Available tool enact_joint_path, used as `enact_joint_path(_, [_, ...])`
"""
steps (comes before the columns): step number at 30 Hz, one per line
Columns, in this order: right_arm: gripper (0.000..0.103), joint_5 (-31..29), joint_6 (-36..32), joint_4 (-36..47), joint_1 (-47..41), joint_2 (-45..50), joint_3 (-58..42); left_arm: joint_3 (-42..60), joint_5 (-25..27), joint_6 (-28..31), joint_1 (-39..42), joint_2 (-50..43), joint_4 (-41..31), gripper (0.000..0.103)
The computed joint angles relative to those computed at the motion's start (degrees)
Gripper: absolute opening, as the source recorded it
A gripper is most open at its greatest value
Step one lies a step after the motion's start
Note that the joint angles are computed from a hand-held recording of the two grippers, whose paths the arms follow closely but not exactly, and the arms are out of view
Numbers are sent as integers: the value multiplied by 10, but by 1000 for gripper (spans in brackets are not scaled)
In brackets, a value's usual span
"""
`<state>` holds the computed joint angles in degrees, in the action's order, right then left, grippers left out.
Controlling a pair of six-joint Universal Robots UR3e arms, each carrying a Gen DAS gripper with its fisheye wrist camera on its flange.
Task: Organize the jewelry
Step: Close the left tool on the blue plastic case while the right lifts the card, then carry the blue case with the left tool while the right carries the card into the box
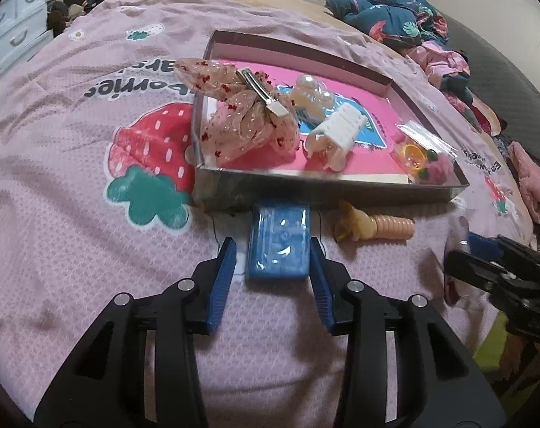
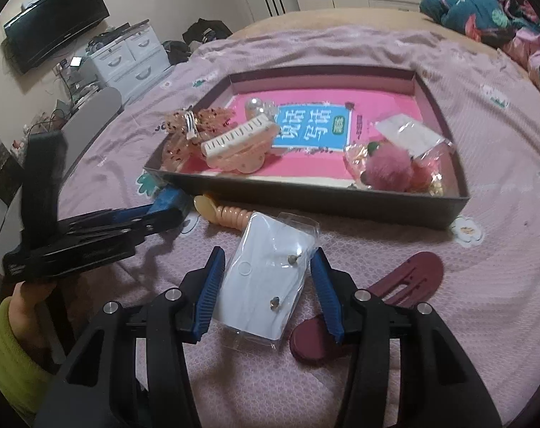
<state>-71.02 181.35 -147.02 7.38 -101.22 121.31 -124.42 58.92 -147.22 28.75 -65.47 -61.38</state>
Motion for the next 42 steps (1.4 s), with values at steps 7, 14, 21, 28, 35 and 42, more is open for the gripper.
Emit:
enact_joint_path(7, [49, -2, -4, 12, 5, -34, -4, -1, -12, 29, 13, 29, -31, 24])
enact_joint_path(14, [49, 5, -8, 29, 18, -63, -12, 16, -67, 127, 98, 143, -204, 24])
enact_joint_path(21, [49, 0, -9, 37, 37, -81, -25, 80, -108, 297, 229, 250, -479, 24])
enact_joint_path(28, [49, -10, -14, 39, 32, -111, -28, 161, -138, 392, 298, 273, -637, 24])
enact_joint_path(35, [49, 10, -30, 54, -16, -153, -22, 168, -158, 277, 203, 238, -517, 24])
enact_joint_path(42, [49, 55, -51, 81, -100, -203, -11, 151, -140, 96, 59, 172, -284, 24])
